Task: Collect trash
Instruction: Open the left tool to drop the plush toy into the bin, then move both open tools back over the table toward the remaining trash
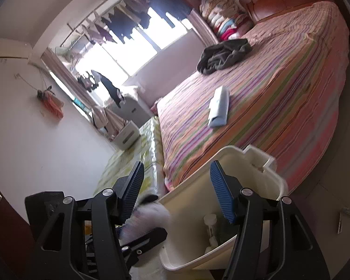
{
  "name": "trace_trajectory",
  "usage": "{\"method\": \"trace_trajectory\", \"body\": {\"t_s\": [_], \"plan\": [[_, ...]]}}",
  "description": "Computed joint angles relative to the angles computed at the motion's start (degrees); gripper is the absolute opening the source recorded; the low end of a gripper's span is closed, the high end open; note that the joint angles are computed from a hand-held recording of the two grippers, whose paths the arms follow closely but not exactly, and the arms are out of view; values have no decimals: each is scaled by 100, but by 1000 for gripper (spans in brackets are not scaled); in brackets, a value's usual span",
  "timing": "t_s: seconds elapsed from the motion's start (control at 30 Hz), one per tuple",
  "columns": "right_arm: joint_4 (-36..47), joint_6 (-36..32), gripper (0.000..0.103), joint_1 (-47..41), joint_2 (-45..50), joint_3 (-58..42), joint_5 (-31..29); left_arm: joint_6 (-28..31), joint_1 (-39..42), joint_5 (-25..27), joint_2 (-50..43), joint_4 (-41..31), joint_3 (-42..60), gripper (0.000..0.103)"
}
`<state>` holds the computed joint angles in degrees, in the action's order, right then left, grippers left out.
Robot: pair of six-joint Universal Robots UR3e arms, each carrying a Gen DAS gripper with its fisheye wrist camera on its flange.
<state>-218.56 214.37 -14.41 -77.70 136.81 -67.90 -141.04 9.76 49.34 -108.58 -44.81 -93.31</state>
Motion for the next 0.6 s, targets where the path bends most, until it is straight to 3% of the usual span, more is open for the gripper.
{"method": "trace_trajectory", "body": {"t_s": [0.1, 0.33, 0.6], "plan": [[-343, 183, 62, -248, -119, 296, 93, -210, -101, 149, -8, 243, -16, 75], [-553, 301, 63, -404, -102, 456, 190, -327, 297, -159, 369, 97, -270, 76], [3, 124, 72, 654, 220, -463, -513, 431, 1895, -911, 1583, -38, -1208, 76]]}}
